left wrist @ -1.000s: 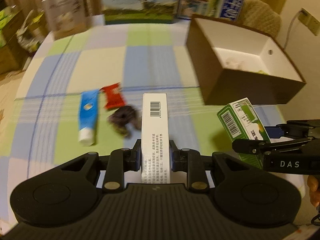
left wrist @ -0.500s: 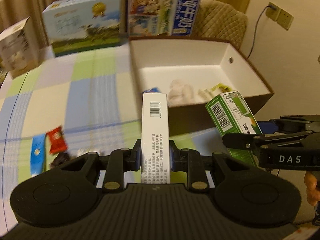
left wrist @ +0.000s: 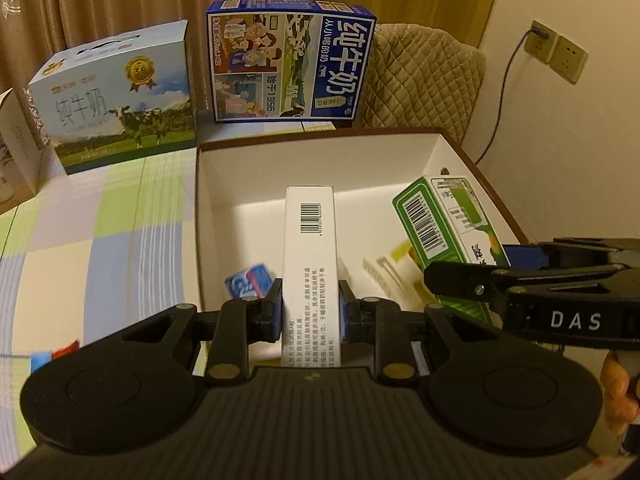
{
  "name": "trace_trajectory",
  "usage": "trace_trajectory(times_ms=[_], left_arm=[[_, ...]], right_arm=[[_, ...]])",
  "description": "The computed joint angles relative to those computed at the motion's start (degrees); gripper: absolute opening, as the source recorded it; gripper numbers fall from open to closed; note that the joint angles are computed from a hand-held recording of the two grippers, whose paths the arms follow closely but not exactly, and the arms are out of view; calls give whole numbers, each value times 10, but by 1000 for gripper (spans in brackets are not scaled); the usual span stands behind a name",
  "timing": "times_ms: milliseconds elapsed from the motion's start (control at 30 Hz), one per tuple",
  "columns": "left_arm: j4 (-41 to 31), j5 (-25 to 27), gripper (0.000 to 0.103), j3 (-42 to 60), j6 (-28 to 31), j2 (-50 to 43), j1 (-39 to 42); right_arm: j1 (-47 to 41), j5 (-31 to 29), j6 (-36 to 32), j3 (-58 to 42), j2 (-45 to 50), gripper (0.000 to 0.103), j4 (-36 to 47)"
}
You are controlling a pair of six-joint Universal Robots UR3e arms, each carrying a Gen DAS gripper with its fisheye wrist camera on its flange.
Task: Organize objects
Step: 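Lower both cartons into the brown box and open both grippers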
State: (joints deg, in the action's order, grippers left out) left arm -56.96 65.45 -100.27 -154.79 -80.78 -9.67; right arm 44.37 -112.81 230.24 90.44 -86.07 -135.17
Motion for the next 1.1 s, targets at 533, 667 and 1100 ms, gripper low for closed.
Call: trace_trajectory(times_ms=[533, 667, 1100], left_arm=[[23, 127, 22, 282, -125, -321, -115], [4, 136, 22, 347, -141, -380, -124], [11, 131, 38, 410, -149, -445, -122]], right_arm=[[-178, 132, -106, 15, 64, 52, -57], [-203, 154, -115, 13, 82, 52, -64], [-237, 183, -110, 4, 110, 52, -87]])
